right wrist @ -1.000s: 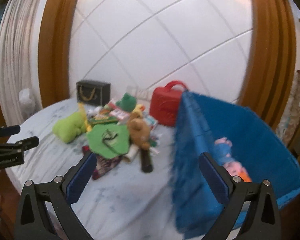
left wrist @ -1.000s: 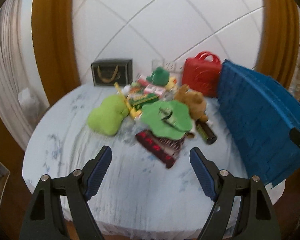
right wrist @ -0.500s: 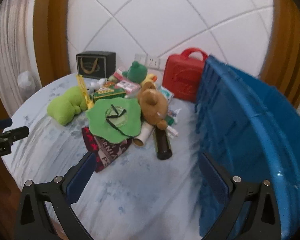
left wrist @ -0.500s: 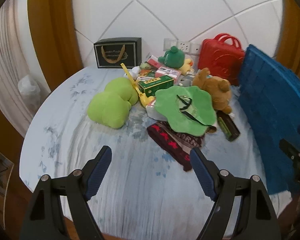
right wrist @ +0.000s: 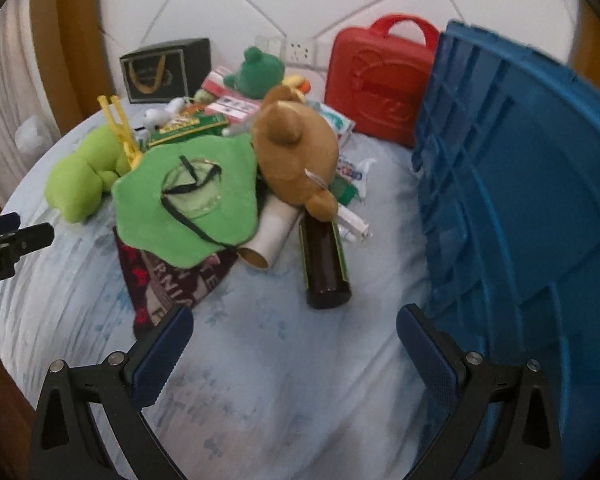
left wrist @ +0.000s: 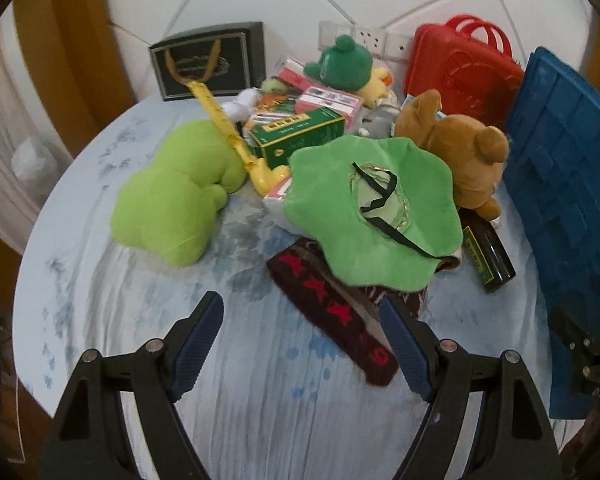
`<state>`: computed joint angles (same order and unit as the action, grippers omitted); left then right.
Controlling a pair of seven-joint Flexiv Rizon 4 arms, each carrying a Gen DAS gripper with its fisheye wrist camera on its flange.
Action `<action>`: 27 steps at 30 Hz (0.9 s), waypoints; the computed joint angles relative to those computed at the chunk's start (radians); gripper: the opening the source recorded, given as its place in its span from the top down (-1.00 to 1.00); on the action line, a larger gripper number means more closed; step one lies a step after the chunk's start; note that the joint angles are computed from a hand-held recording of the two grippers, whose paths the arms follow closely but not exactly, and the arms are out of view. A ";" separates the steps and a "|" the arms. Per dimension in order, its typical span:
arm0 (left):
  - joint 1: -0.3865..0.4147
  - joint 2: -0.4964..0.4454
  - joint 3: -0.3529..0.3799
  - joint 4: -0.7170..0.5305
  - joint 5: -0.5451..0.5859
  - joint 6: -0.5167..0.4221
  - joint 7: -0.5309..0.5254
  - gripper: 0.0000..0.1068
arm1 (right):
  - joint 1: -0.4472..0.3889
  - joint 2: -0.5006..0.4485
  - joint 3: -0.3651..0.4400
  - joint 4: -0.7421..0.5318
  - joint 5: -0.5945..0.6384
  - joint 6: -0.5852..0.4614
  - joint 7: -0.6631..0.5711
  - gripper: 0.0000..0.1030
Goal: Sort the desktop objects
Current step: 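Grasp the green plush hat with the left gripper while the right grasps a brown glass bottle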
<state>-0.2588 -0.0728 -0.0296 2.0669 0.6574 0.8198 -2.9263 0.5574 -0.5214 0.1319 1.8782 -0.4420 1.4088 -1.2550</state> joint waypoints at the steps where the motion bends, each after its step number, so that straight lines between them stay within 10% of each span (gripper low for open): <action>1: 0.013 -0.019 0.005 -0.005 -0.013 0.023 0.026 -0.50 | -0.003 -0.012 0.004 -0.014 0.006 -0.015 0.000 -1.00; 16: 0.073 -0.381 0.107 -0.222 -0.274 0.163 0.440 -0.50 | -0.008 -0.276 0.031 -0.385 0.098 -0.331 -0.021 -1.00; 27: -0.063 -0.496 0.230 -0.354 -0.140 0.045 0.362 -0.93 | 0.002 -0.485 0.038 -0.672 0.184 -0.504 -0.086 -1.00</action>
<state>-0.3218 -0.5688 0.2003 1.7131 0.5178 0.8647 -2.5644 0.5594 -1.0065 0.1703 1.2063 -0.2581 0.9052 -1.3410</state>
